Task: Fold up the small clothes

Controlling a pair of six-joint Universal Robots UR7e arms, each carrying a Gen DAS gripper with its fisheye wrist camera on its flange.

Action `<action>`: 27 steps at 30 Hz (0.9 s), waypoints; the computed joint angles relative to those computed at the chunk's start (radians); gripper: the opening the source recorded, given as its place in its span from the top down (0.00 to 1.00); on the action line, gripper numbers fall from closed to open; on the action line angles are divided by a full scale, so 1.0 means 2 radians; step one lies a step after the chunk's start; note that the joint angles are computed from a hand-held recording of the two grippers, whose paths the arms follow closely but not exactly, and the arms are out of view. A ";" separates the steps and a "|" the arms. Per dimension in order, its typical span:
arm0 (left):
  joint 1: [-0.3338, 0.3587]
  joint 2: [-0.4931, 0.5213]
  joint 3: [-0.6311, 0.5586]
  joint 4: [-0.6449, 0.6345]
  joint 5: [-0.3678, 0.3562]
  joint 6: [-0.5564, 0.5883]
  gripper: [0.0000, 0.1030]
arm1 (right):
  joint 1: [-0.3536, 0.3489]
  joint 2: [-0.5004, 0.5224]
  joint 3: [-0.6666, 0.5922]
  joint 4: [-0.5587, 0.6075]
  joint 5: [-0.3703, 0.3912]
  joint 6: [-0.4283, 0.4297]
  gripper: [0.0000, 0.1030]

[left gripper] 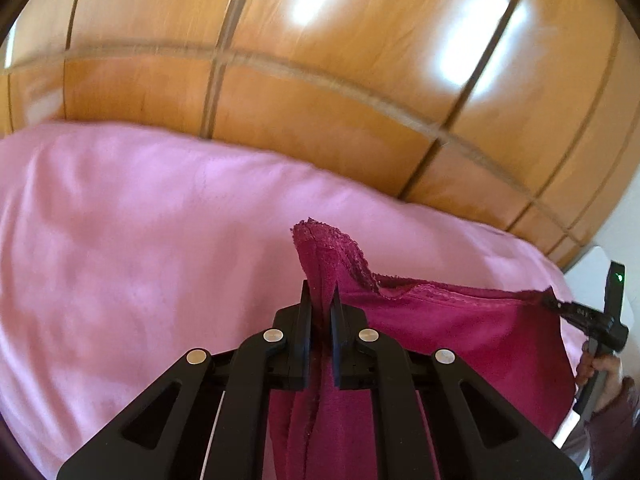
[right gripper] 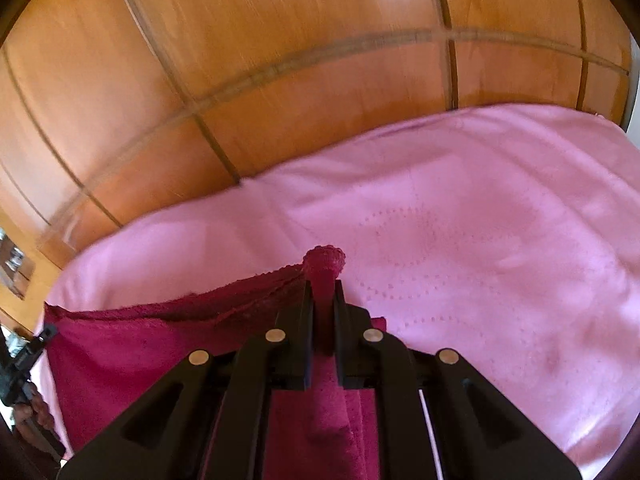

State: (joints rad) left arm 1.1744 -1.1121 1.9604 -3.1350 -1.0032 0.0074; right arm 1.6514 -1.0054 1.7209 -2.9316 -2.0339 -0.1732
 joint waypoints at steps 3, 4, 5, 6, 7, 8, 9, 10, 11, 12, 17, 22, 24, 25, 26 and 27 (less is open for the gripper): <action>0.018 0.015 -0.023 0.038 -0.010 -0.037 0.94 | -0.010 0.021 -0.016 0.030 -0.021 0.008 0.93; 0.022 0.016 -0.024 0.045 -0.011 -0.042 0.94 | -0.012 0.024 -0.016 0.034 -0.025 0.006 0.93; 0.023 0.016 -0.024 0.048 -0.006 -0.045 0.92 | -0.013 0.024 -0.015 0.035 -0.028 0.004 0.91; 0.023 0.013 -0.021 0.051 -0.007 -0.048 0.90 | -0.015 0.019 -0.010 0.037 -0.021 0.001 0.90; 0.021 0.010 -0.017 0.052 -0.005 -0.052 0.86 | -0.017 0.012 -0.004 0.036 -0.014 0.001 0.86; 0.020 0.005 -0.011 0.050 -0.002 -0.054 0.79 | -0.019 0.002 0.003 0.035 -0.002 0.000 0.76; 0.014 -0.002 -0.002 0.045 0.012 -0.058 0.75 | -0.021 -0.007 0.010 0.036 0.011 -0.001 0.70; 0.008 -0.005 0.004 0.038 0.027 -0.060 0.67 | -0.022 -0.021 0.023 0.031 0.023 -0.006 0.59; 0.002 -0.011 0.014 0.026 0.039 -0.058 0.66 | -0.022 -0.033 0.035 0.026 0.029 -0.011 0.59; -0.005 -0.018 0.028 0.007 0.047 -0.048 0.66 | -0.025 -0.053 0.053 0.026 0.039 -0.016 0.59; -0.048 -0.057 0.105 -0.057 0.071 -0.025 0.66 | -0.036 -0.147 0.143 0.031 0.070 -0.022 0.59; -0.087 -0.077 0.159 -0.049 0.036 -0.021 0.66 | -0.052 -0.244 0.231 0.074 0.089 -0.042 0.59; -0.104 -0.074 0.173 -0.042 0.024 -0.016 0.66 | -0.055 -0.270 0.261 0.086 0.093 -0.052 0.59; -0.111 -0.070 0.176 -0.035 0.020 -0.011 0.66 | -0.055 -0.274 0.271 0.084 0.088 -0.059 0.59; -0.118 -0.063 0.179 -0.029 0.018 -0.006 0.66 | -0.056 -0.276 0.279 0.081 0.087 -0.065 0.59; -0.121 -0.057 0.179 -0.023 0.018 -0.006 0.66 | -0.057 -0.273 0.284 0.078 0.090 -0.067 0.59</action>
